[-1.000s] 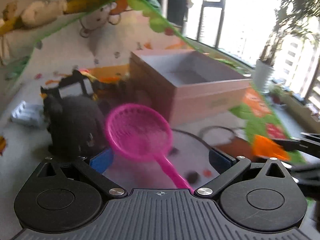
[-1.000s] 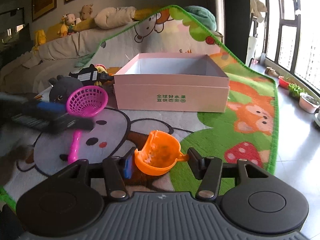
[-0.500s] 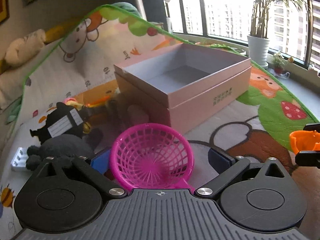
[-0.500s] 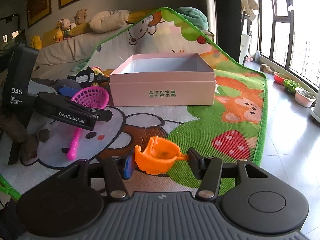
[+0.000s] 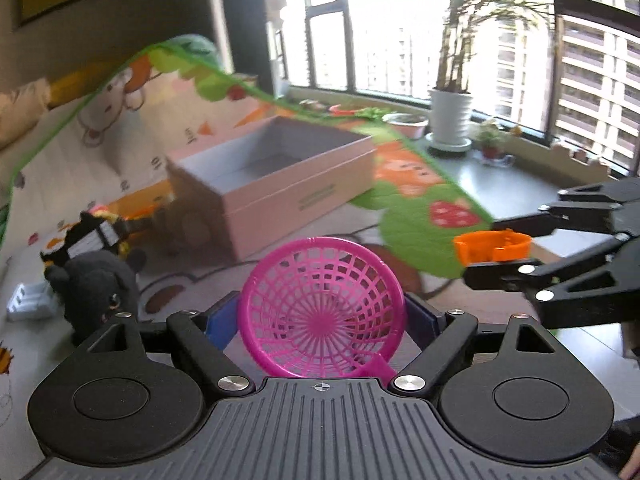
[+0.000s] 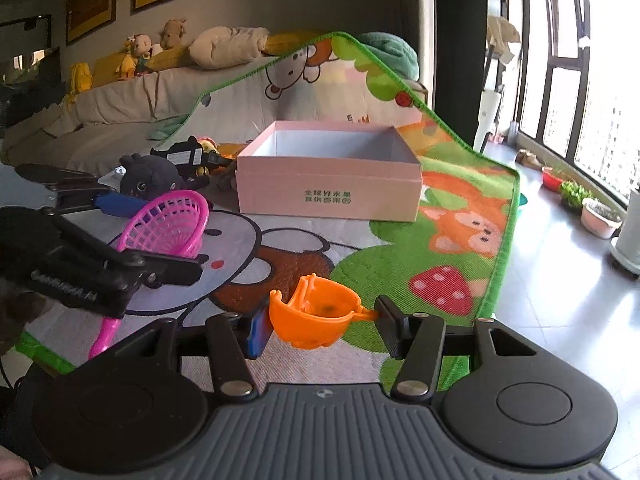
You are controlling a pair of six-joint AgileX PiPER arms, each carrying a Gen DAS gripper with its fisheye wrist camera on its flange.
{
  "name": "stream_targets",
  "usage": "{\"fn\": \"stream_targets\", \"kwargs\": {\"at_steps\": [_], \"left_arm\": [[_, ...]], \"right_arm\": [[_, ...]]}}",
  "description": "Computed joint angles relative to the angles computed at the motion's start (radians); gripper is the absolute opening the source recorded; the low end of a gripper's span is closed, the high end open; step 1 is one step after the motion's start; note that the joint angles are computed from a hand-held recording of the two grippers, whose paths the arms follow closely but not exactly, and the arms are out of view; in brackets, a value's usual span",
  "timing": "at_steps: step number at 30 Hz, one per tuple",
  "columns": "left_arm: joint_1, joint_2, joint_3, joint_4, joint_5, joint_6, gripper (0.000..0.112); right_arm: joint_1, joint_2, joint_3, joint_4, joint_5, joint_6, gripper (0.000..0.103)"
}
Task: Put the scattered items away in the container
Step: 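Carry the pink scoop and orange cup toward the pink box with both tools, then open both tools over the pink box, dropping scoop and cup inside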
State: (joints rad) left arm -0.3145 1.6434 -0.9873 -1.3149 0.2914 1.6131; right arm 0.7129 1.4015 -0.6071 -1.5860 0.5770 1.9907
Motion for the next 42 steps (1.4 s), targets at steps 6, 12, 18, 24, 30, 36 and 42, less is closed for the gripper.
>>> {"fn": "stream_targets", "kwargs": {"at_steps": [6, 12, 18, 24, 30, 36, 42], "left_arm": [[-0.005, -0.007, -0.016, -0.026, 0.071, 0.066, 0.089], [-0.003, 0.11, -0.198, -0.024, 0.102, 0.088, 0.089], [0.021, 0.312, -0.558, 0.079, 0.142, -0.073, 0.089], [0.003, 0.65, -1.157, 0.521, 0.168, -0.581, 0.101], [0.096, 0.573, -1.042, 0.483, 0.252, -0.639, 0.103], [0.172, 0.301, -0.494, 0.124, 0.178, -0.137, 0.103], [0.245, 0.208, -0.222, -0.078, 0.145, 0.046, 0.103]], "right_arm": [[-0.03, -0.054, -0.001, 0.107, -0.042, -0.15, 0.054], [-0.216, -0.068, -0.079, 0.099, -0.213, -0.211, 0.054], [-0.468, 0.078, -0.375, 0.067, -0.44, -0.201, 0.054], [-0.523, 0.343, -0.786, 0.431, -0.408, -0.596, 0.086], [-0.493, 0.315, -0.683, 0.112, -0.365, -0.269, 0.089], [-0.407, 0.297, -0.519, 0.031, -0.289, -0.161, 0.089], [-0.266, 0.328, -0.472, -0.023, -0.174, -0.162, 0.089]]}}
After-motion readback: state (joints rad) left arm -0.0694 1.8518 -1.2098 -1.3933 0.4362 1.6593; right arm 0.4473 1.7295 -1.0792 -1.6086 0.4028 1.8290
